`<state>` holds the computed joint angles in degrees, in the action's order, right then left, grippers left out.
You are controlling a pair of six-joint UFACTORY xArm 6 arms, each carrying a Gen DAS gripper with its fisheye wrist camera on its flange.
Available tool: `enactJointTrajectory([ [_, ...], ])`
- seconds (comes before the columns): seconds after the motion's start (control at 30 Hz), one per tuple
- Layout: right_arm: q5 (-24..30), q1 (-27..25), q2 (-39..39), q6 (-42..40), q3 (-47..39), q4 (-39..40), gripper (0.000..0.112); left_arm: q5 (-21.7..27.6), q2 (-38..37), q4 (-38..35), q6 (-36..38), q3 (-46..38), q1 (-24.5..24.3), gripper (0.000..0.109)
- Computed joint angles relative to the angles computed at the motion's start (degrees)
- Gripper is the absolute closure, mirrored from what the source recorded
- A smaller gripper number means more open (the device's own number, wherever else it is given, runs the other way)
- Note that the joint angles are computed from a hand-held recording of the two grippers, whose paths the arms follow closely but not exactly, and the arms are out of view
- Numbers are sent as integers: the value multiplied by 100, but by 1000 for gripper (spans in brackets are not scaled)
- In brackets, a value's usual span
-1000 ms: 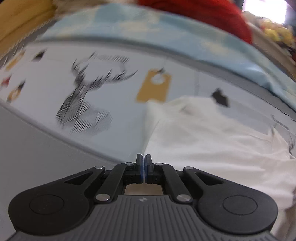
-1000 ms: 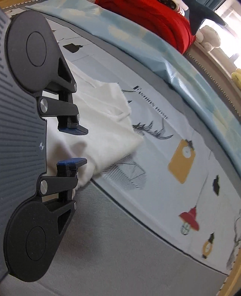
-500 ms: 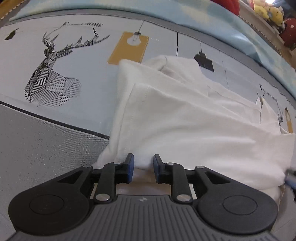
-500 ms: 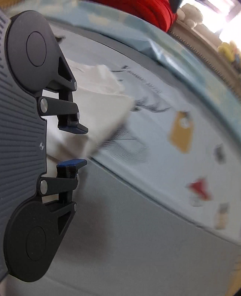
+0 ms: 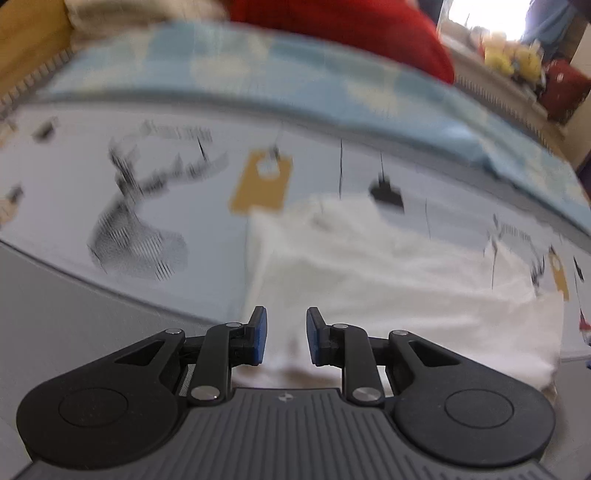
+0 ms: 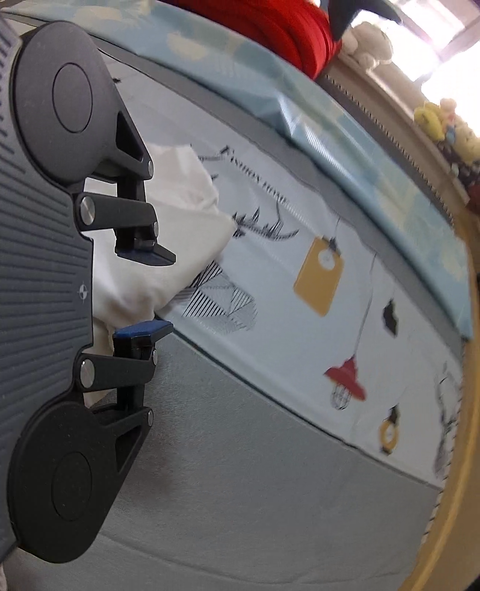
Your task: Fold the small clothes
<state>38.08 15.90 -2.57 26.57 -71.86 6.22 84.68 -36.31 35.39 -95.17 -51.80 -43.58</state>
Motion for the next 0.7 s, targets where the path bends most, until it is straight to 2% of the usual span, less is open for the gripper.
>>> enactJointTrajectory([
  [0.13,-614,97,-421,-747,262,9,77,1024,274,856,22,-457,-891,87],
  [0.2,-939,181,-732,-1402,431,229,77,1607,463,870,-32,-845,-1245,87],
  [0.27,-1008,247,-1118,-2184,592,845,77,1981,579,676,-295,-1261,-1547,87],
  [0.3,-843,269,-1292,-2588,613,1194,77,2186,668,699,-407,-1504,-1814,87],
  [0.4,360,106,-1800,-3846,529,2492,78,3120,1173,1163,-635,-2299,-2934,87],
  [0.47,922,-99,-2231,-4517,650,2918,78,3426,1378,1279,-1107,-2582,-3603,87],
  [0.6,1565,-887,-3371,-5732,1435,3531,78,3458,1746,893,-2101,-2820,-4452,87],
  [0.7,1889,-1569,-4052,-6198,2193,3499,78,3356,2144,472,-2583,-2860,-4849,87],
])
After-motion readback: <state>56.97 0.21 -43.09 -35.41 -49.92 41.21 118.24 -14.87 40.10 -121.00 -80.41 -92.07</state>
